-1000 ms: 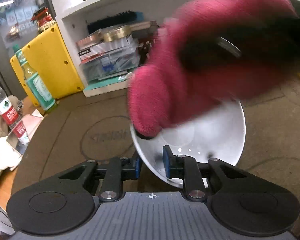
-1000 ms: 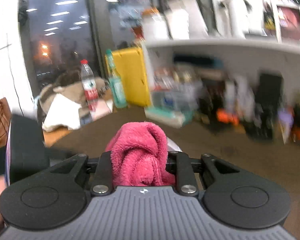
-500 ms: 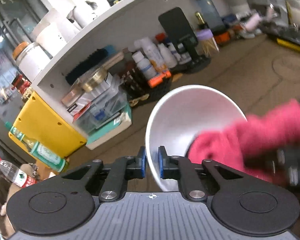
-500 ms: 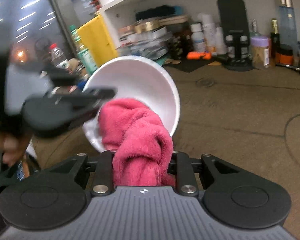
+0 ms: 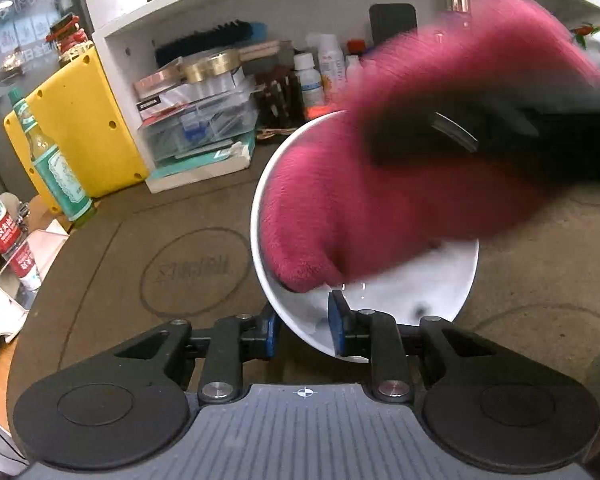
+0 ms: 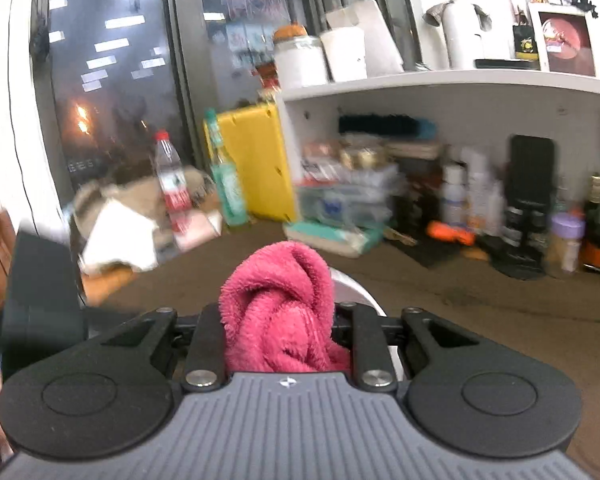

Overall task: Clean bowl
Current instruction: 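Hold the tilted bowl with the left gripper while the right gripper scrubs its inner wall with the towel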

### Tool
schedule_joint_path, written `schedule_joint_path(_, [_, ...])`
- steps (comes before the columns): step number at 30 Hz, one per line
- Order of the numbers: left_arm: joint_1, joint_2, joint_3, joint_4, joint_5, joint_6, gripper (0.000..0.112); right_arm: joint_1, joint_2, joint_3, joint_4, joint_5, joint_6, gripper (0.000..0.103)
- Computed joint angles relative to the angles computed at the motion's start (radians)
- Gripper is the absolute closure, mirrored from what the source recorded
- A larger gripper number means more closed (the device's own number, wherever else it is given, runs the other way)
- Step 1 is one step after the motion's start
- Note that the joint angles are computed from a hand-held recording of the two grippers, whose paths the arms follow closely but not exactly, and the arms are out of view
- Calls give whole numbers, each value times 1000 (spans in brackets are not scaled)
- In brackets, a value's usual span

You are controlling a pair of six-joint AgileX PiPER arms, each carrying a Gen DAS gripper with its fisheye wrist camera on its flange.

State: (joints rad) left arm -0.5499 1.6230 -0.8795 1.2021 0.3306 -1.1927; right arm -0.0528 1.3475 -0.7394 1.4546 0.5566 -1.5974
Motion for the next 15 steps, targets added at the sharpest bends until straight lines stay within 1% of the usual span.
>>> schedule_joint_path(1, [4,10,-4,31,-5,-14,88,-9,3,20,-58,-27,33,79])
schedule_joint_path(2, [5,16,-9,49,-6,-20,88,-21,19,39,-78,-40,34,79])
schedule_joint_path(4, [7,22,-26,41,-8,16,88,-83,61,55,-45,24,8,78])
schedule_joint_path(5, [6,24,-38,29,-5,43,88,-93,70,56,-35,36,9,78])
schedule_joint_path(6, [1,28,-53,24,4,67,88,-92,72,62,-12,28,-15,78])
schedule_joint_path(8, [-25,42,-105,60,68,87,88,-95,75,70,20,27,-44,78])
schedule_joint_path(11, [-38,65,-201,13,114,212,88,-99,72,72,28,23,-48,78])
schedule_joint_path(12, [-46,75,-227,-3,130,249,90,-101,74,71,32,22,-47,78])
schedule_joint_path(13, [-64,85,-245,-8,150,272,101,-106,82,66,37,25,-39,78])
schedule_joint_path(14, [-76,105,-262,-3,160,290,105,-110,91,57,34,28,-21,78])
schedule_joint_path(15, [-98,97,-242,30,184,269,105,-111,99,44,29,26,3,78])
